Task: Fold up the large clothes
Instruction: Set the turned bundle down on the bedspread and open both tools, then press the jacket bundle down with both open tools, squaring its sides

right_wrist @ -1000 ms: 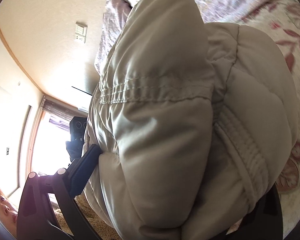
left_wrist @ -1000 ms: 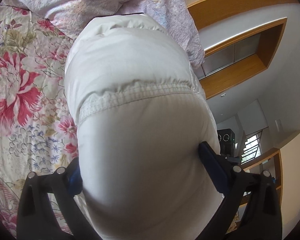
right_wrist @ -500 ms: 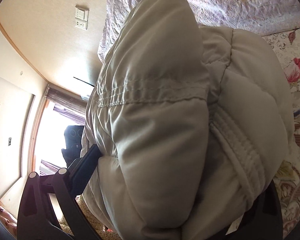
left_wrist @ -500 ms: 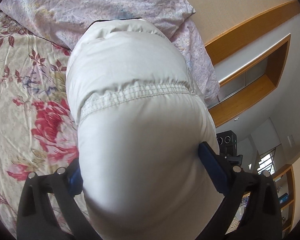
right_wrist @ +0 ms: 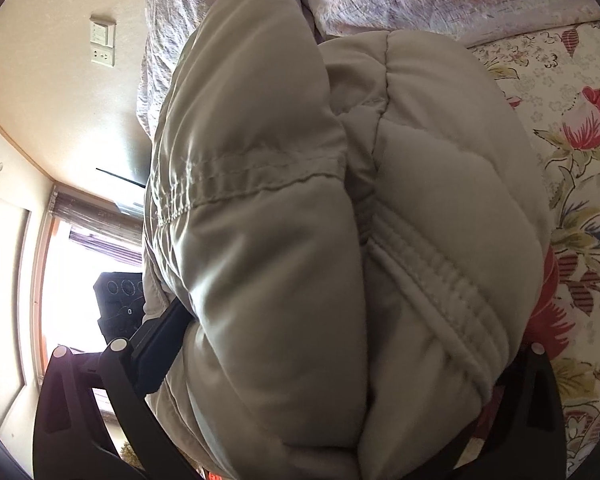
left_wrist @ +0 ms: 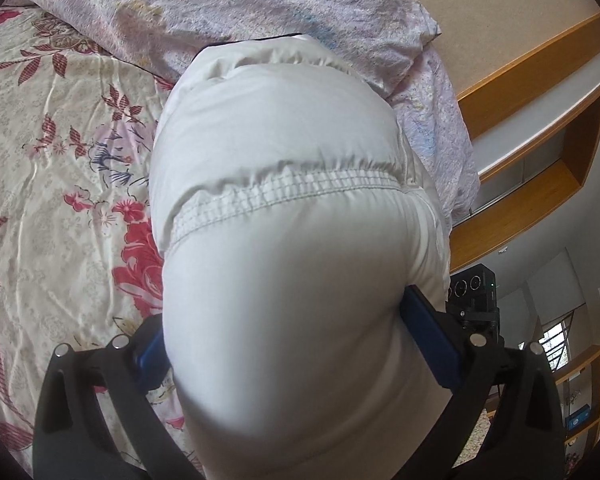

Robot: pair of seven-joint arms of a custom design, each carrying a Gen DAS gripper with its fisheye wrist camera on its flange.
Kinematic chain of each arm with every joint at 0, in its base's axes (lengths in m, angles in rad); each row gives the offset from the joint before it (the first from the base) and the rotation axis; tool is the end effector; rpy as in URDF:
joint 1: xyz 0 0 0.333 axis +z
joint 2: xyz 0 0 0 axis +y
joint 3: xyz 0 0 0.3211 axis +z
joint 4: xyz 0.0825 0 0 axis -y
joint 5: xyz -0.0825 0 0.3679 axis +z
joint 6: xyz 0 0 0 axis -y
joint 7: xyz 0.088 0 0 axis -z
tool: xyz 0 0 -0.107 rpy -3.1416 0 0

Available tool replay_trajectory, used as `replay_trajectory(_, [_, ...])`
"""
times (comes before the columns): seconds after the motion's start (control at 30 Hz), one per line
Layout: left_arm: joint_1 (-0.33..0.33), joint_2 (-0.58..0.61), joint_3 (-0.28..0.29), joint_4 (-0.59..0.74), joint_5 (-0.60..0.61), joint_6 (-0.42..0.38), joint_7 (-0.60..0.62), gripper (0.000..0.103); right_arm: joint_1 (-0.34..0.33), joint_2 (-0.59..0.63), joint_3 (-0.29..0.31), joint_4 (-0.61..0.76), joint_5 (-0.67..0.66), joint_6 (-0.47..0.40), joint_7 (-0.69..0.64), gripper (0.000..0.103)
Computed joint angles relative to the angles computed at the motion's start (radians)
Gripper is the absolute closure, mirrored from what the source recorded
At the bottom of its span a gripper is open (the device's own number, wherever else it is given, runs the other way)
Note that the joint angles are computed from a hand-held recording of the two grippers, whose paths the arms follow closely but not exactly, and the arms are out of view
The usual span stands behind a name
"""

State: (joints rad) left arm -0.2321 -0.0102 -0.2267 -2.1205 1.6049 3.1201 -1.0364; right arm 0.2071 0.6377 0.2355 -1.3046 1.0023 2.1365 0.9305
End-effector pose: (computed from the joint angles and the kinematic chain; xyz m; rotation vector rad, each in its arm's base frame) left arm 0.4364 -0.3114 0.4779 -2.3321 1.2990 -1.5098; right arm 0.6763 0.3091 0.4298 -1.8760 1.0803 0.6037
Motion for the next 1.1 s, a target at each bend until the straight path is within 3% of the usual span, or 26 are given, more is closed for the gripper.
replay_trajectory(0.1, [-0.008, -0.015, -0.006, -0.031, -0.264, -0.032, 0.25, 0.002, 0.019, -0.082, -0.022, -0.091, -0.016, 0.071, 0.021, 0.001])
replay_trajectory(0.27, [-0.021, -0.099, -0.033, -0.093, -0.477, -0.14, 0.43, 0.003, 0.057, -0.25, -0.068, -0.278, -0.065, 0.282, -0.023, 0.001])
replay_trajectory(0.43, [-0.043, -0.212, -0.107, -0.09, -0.564, -0.429, 0.588, 0.003, 0.079, -0.392, -0.079, -0.423, -0.054, 0.485, -0.086, 0.001])
replay_trajectory(0.53, [-0.077, -0.203, -0.15, -0.018, -0.627, -0.631, 0.735, 0.003, 0.102, -0.435, -0.066, -0.451, -0.018, 0.563, -0.149, 0.001])
replay_trajectory(0.63, [-0.113, -0.158, -0.17, 0.056, -0.649, -0.752, 0.84, 0.003, 0.162, -0.453, -0.056, -0.473, -0.067, 0.657, -0.15, 0.004])
replay_trajectory(0.73, [-0.146, -0.1, -0.168, 0.127, -0.674, -0.829, 0.92, 0.003, 0.263, -0.396, -0.083, -0.426, -0.29, 0.763, -0.006, 0.012])
replay_trajectory(0.83, [-0.173, -0.047, -0.155, 0.192, -0.69, -0.892, 0.97, 0.003, 0.326, -0.361, -0.125, -0.402, -0.464, 0.802, 0.121, 0.029])
replay_trajectory(1.0, [-0.21, 0.035, -0.13, 0.293, -0.701, -0.979, 1.049, 0.003, 0.335, -0.338, -0.108, -0.384, -0.524, 0.847, 0.163, 0.053])
replay_trajectory(1.1, [-0.235, 0.078, -0.116, 0.342, -0.682, -1.035, 1.077, 0.003, 0.368, -0.298, -0.141, -0.345, -0.584, 0.87, 0.214, 0.055])
